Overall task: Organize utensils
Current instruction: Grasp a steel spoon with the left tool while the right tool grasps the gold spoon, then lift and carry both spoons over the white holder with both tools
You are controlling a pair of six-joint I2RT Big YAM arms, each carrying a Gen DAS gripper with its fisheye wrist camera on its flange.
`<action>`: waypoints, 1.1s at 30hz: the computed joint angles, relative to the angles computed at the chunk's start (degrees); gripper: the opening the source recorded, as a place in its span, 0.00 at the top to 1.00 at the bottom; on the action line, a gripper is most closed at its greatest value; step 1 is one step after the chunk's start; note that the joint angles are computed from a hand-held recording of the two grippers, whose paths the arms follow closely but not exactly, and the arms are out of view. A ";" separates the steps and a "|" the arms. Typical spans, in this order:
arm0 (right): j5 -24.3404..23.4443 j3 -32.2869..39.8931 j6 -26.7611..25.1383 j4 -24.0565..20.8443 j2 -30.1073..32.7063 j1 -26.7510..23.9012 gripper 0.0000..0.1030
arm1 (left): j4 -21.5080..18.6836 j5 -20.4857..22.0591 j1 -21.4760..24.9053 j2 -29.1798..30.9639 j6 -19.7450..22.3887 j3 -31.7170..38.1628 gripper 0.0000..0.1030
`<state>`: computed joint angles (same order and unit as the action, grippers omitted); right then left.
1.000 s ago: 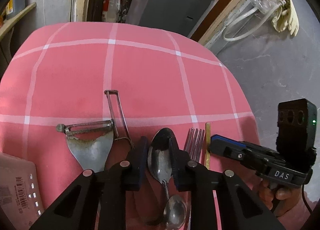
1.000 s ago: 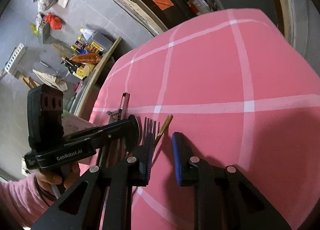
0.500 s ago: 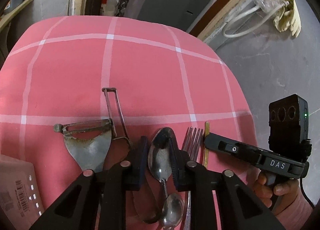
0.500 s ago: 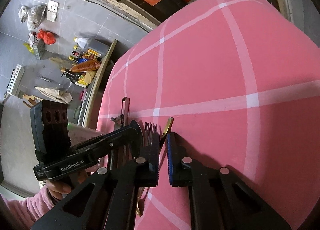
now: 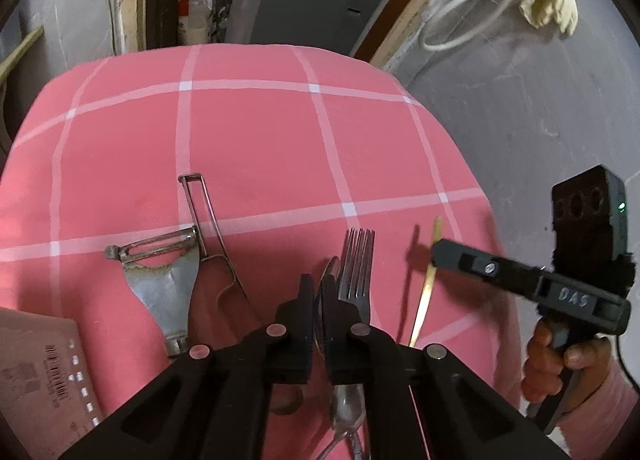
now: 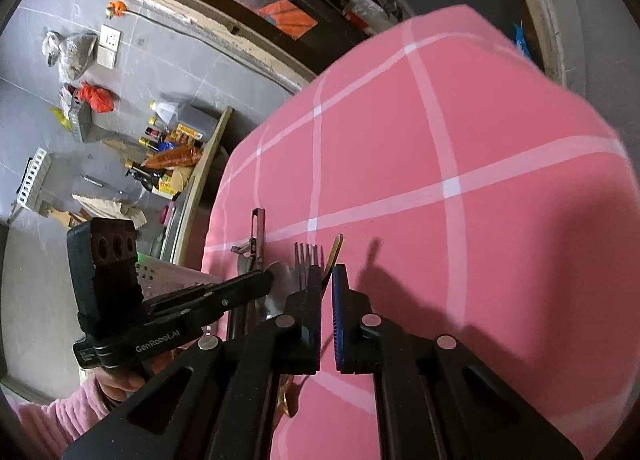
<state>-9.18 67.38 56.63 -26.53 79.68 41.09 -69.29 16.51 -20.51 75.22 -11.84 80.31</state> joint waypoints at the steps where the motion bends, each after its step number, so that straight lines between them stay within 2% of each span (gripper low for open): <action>1: 0.77 -0.33 -0.28 -0.30 -0.84 0.03 0.96 | -0.62 -1.75 -0.59 -0.40 1.12 0.31 0.97; 4: 4.48 -0.27 -1.42 -1.71 -3.20 0.89 0.97 | -1.61 -5.41 -1.69 -1.57 2.85 0.87 0.98; 8: 10.73 0.75 -3.59 -4.60 -5.83 2.41 0.97 | -0.49 -8.83 -2.13 -4.63 2.22 0.40 0.98; 14: 21.89 4.26 -7.32 -10.02 -8.56 5.17 0.98 | 4.51 -14.21 -3.35 -10.17 0.78 -1.40 0.98; 18: 26.94 6.67 -8.91 -12.84 -9.74 6.90 0.98 | 7.33 -16.81 -3.29 -12.79 0.92 -1.15 0.98; 29: 40.33 14.77 -9.76 -19.52 -10.26 12.59 0.98 | 11.78 -18.43 -1.84 -15.46 1.25 2.55 0.98; 33: 43.40 17.72 -10.11 -20.81 -9.41 14.87 0.98 | 11.17 -17.18 -0.73 -16.26 2.09 4.11 0.98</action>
<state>34.22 85.11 46.52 -47.35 70.27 55.95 -58.12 -0.66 -21.24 58.96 -9.75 84.43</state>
